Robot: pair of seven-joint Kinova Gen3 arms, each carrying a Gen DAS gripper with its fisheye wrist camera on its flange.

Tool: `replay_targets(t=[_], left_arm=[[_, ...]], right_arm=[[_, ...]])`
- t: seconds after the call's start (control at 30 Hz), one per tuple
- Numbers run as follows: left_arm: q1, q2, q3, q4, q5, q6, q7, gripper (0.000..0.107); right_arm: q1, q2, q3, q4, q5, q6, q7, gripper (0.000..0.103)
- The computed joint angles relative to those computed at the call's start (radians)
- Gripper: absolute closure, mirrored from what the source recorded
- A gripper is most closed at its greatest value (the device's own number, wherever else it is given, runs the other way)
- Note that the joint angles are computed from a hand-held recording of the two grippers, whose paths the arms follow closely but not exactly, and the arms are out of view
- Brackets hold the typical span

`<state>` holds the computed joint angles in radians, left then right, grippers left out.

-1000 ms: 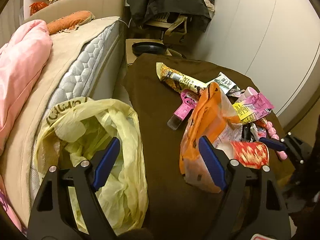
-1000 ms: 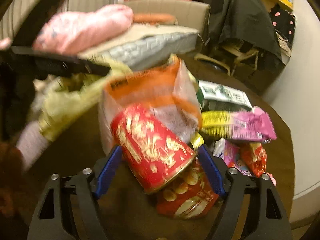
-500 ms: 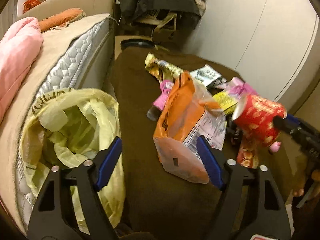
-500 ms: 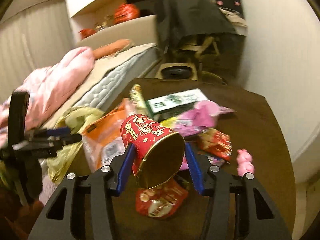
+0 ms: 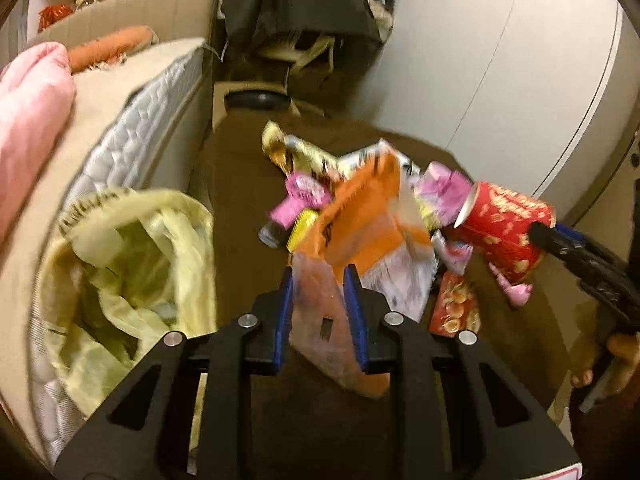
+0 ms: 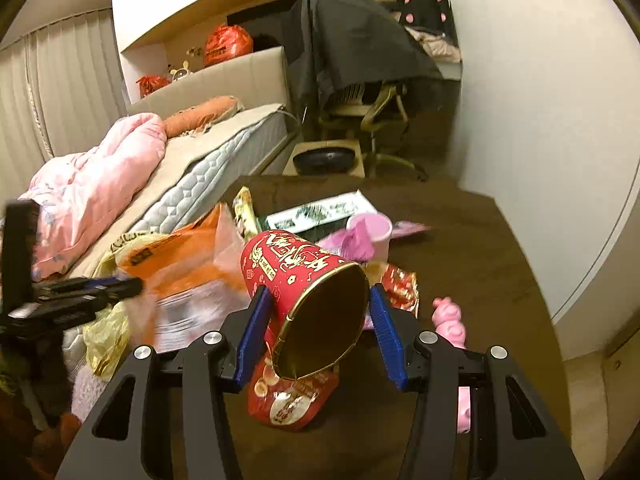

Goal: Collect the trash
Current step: 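Lift orange bag toward yellow bag with left tool while right holds red can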

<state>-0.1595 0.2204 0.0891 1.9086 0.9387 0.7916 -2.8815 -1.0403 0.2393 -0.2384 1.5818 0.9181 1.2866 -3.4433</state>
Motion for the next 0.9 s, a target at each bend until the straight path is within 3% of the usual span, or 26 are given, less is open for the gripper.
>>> replay_targets(t=[0.17,0.23,0.33,0.53,0.6,0.67,0.77,0.9], left_arm=[[-0.078,-0.036,-0.061,-0.052,0.029,0.044,0.007,0.084],[-0.132,-0.039,-0.062,-0.065,0.054,0.022,-0.021,0.093],[-0.164,0.004,-0.113,-0.133,0.045,0.036,0.030,0.100],[-0.257,0.094,-0.103,-0.229,-0.018,0.098,0.115,0.101],[-0.272,0.107,-0.097,-0.237,-0.047,0.130,0.113,0.094],[-0.298,0.105,-0.069,-0.218,-0.074,0.136,0.050,0.076],[-0.306,0.099,-0.057,-0.178,-0.105,0.119,-0.051,0.072],[-0.283,0.110,-0.066,-0.175,-0.162,0.114,-0.036,0.072]], right_arm=[[0.008,0.004,0.007,-0.040,0.026,-0.030,0.024,0.055],[-0.002,0.030,0.011,-0.080,0.038,-0.005,0.068,0.055],[0.016,0.052,0.031,-0.121,0.009,-0.051,0.108,0.055],[-0.024,0.113,0.073,-0.219,0.019,-0.022,0.205,0.055],[-0.039,0.116,0.083,-0.219,0.018,-0.026,0.207,0.055],[-0.057,0.119,0.089,-0.216,0.022,-0.014,0.211,0.055],[-0.057,0.107,0.087,-0.182,0.002,-0.041,0.192,0.055],[-0.046,0.088,0.082,-0.131,-0.015,-0.088,0.134,0.055]])
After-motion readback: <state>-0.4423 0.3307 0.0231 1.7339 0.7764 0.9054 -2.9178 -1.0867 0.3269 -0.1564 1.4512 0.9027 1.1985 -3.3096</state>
